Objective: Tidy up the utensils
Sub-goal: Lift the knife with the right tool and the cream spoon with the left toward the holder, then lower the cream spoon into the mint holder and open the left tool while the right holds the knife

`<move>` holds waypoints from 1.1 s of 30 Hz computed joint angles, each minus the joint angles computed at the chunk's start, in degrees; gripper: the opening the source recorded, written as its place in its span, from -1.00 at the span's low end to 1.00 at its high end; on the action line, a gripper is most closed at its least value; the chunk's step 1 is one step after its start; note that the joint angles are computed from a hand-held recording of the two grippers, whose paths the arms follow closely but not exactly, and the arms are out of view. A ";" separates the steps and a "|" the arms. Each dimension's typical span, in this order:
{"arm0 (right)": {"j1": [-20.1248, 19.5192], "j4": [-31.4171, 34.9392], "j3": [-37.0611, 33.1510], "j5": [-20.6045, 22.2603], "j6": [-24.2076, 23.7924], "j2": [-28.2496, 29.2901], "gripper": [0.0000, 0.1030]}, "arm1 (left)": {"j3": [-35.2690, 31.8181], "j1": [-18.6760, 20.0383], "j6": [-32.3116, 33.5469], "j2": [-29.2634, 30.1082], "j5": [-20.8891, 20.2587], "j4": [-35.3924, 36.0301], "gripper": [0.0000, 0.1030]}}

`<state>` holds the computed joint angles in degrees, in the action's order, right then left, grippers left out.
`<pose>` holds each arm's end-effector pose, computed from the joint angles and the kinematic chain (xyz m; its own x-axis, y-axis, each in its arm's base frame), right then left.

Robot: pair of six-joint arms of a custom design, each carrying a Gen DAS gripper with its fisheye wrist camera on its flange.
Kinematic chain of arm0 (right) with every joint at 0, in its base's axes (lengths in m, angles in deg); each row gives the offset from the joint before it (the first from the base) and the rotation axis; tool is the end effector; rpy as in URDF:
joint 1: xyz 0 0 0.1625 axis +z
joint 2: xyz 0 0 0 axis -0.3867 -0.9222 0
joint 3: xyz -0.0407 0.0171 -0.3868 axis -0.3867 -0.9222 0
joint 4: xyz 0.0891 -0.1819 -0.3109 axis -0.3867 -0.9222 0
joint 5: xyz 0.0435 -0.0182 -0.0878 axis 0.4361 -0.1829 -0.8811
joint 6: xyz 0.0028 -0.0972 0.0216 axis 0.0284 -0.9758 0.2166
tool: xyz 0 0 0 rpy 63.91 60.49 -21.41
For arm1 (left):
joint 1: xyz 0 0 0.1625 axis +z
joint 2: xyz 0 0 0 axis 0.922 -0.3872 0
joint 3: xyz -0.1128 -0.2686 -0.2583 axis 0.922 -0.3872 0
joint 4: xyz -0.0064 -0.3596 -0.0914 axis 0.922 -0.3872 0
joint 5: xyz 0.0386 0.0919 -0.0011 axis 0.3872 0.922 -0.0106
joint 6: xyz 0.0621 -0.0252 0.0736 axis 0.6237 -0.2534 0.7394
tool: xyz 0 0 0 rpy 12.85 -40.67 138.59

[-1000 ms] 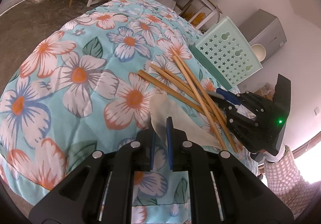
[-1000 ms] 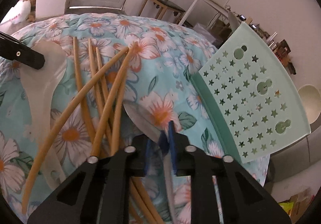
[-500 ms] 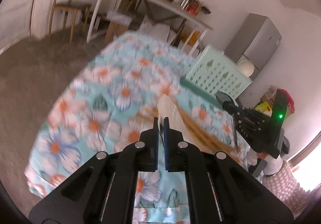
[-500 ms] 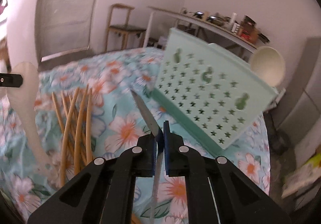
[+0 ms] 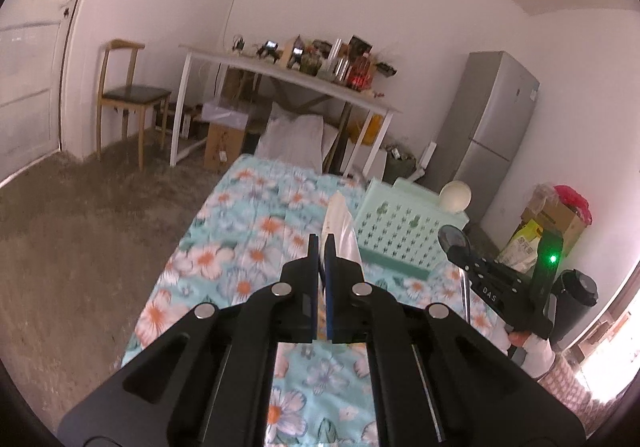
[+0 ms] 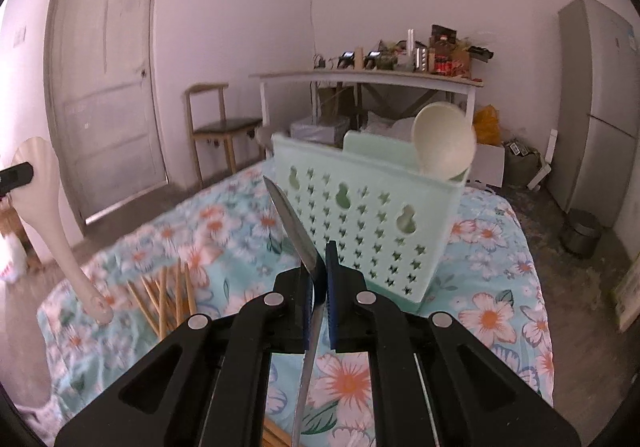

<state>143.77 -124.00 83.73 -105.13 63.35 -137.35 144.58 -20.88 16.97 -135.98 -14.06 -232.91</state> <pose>0.3161 -0.3974 0.2180 -0.7315 -0.0803 0.6771 -0.6343 0.4444 -0.6325 -0.1588 -0.4278 0.4187 -0.8379 0.3957 -0.3759 0.5389 0.4900 -0.6852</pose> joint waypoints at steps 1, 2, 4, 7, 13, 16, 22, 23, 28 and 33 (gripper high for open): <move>0.27 -0.10 0.14 0.19 0.30 -0.61 -0.88 | -0.51 -0.34 0.70 0.26 0.15 -0.64 -0.97; 0.36 -0.52 0.15 0.44 0.46 -0.84 -0.88 | -0.72 -0.65 1.12 0.54 0.31 -1.30 -0.97; 0.55 -1.24 0.19 1.20 0.81 -1.67 -0.88 | -2.18 -0.86 2.25 1.66 0.09 -2.38 -0.97; 0.69 -1.99 0.35 2.31 1.18 -3.07 -0.88 | -4.34 -1.20 3.96 3.68 -0.20 -3.83 -0.97; 0.43 -2.41 1.46 4.13 2.58 -6.56 -0.88 | -10.50 -2.64 10.73 10.26 -1.63 -9.58 -0.97; 0.01 -2.37 2.13 4.89 3.53 -7.88 -0.88 | -13.22 -3.05 13.70 13.82 -2.42 -11.70 -0.97; -0.55 -2.51 2.56 5.90 3.99 -9.31 -0.88 | -20.79 -3.24 18.80 22.73 -3.79 -14.12 -0.97; -0.66 -2.47 2.49 6.03 3.91 -9.39 -0.88 | -22.22 -3.31 20.11 24.59 -3.49 -14.70 -0.97; -1.33 -2.37 2.62 7.00 3.89 -9.76 -0.88 | -28.94 -2.88 25.40 32.50 -0.94 -13.76 -0.97; -2.43 -1.89 3.01 8.14 4.10 -10.49 -0.88 | -32.91 -2.34 27.59 37.62 1.62 -10.69 -0.97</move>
